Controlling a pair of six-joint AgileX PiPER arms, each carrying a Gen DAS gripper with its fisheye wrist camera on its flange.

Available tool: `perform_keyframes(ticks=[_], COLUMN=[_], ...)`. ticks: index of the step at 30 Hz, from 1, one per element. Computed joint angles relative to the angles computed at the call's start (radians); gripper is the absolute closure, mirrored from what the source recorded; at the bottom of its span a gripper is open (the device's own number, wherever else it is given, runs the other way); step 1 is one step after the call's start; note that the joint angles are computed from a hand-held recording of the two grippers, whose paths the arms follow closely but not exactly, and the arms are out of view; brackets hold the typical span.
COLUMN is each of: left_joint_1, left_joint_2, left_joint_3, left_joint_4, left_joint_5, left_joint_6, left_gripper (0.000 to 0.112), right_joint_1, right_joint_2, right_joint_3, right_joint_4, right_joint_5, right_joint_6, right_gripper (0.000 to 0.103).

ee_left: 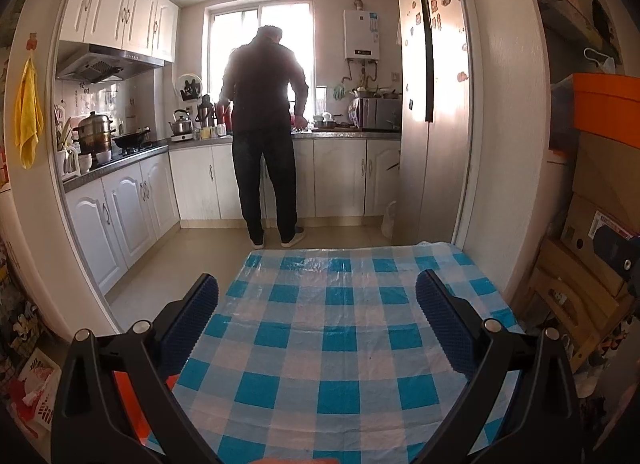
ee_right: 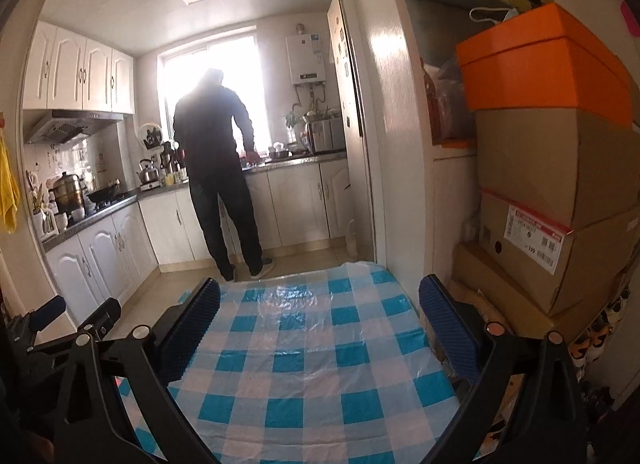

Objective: Collect trash

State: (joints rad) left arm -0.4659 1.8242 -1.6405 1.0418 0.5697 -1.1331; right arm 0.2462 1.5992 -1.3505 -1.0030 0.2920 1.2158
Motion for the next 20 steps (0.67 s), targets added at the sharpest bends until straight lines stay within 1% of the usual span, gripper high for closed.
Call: perform_keyframes(ticks=[3, 6, 8, 9, 11, 13, 14, 16, 17, 18, 20], left_joint_1=[0.009, 0.019, 0.022, 0.026, 0.042, 0.054, 0.056, 0.069, 0.078, 0.083, 0.094], left_joint_2=[0.022, 0.056, 0.084, 0.101, 0.157, 0.232, 0.260, 0.350, 0.410, 0.450, 0.558], left_joint_3=[-0.008, -0.024, -0.043, -0.058, -0.114, -0.191, -0.218, -0.320, -0.396, -0.448, -0.590], left_joint_4=[-0.019, -0.065, -0.096, -0.130, -0.252, -0.369, -0.399, -0.501, -0.561, -0.593, -0.643], left_joint_5=[-0.014, -0.032, -0.031, -0.031, -0.020, 0.019, 0.037, 0.091, 0.135, 0.166, 0.243], left_joint_6=[0.008, 0.051, 0.079, 0.108, 0.212, 0.310, 0.333, 0.423, 0.477, 0.503, 0.537], left_gripper=[0.013, 0.013, 0.013, 0.013, 0.013, 0.013, 0.013, 0.013, 0.013, 0.013, 0.013], right_joint_1=[-0.008, -0.020, -0.031, -0.035, -0.045, -0.058, -0.065, -0.075, -0.081, -0.089, -0.096], right_joint_2=[0.023, 0.067, 0.093, 0.109, 0.151, 0.209, 0.236, 0.310, 0.357, 0.419, 0.500], right_joint_3=[-0.005, -0.029, -0.043, -0.054, -0.079, -0.119, -0.138, -0.200, -0.250, -0.316, -0.402], right_joint_4=[0.058, 0.173, 0.246, 0.283, 0.342, 0.430, 0.487, 0.574, 0.640, 0.726, 0.788], right_joint_5=[-0.013, -0.016, -0.024, -0.022, -0.019, -0.011, -0.008, 0.023, 0.055, 0.097, 0.145], right_joint_6=[-0.049, -0.155, -0.221, -0.256, -0.313, -0.391, -0.443, -0.526, -0.591, -0.669, -0.727], right_gripper=[0.005, 0.005, 0.005, 0.005, 0.005, 0.005, 0.005, 0.005, 0.005, 0.005, 0.005])
